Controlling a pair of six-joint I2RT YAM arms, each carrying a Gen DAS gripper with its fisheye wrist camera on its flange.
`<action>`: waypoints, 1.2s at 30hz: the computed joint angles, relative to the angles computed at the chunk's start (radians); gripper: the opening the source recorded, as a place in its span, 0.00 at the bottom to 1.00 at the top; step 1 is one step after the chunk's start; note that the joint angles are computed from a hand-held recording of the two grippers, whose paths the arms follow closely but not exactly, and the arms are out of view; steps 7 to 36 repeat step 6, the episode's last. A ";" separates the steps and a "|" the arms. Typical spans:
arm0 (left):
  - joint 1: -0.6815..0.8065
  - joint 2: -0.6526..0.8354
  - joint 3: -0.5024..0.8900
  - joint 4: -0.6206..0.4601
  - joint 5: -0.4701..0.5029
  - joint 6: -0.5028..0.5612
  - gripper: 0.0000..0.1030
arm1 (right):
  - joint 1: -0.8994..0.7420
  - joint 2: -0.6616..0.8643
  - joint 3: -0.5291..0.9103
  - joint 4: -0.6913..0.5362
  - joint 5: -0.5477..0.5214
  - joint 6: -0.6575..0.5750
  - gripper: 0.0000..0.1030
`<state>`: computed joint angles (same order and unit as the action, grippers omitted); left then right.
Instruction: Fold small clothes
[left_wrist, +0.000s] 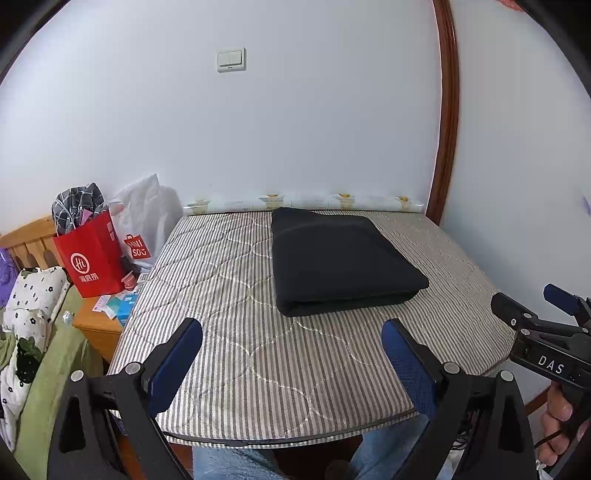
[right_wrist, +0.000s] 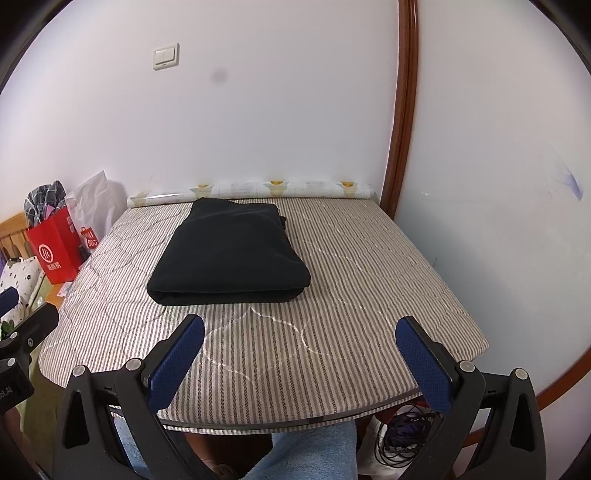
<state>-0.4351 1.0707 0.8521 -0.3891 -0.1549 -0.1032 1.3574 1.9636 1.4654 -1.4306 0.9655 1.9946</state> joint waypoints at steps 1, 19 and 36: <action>0.000 -0.001 0.000 -0.001 -0.002 -0.001 0.95 | 0.000 0.001 0.002 -0.001 0.000 0.001 0.99; 0.014 0.011 0.005 0.007 0.005 -0.004 0.95 | -0.005 -0.002 -0.004 0.014 0.007 -0.010 0.99; 0.014 0.011 0.005 0.007 0.005 -0.004 0.95 | -0.005 -0.002 -0.004 0.014 0.007 -0.010 0.99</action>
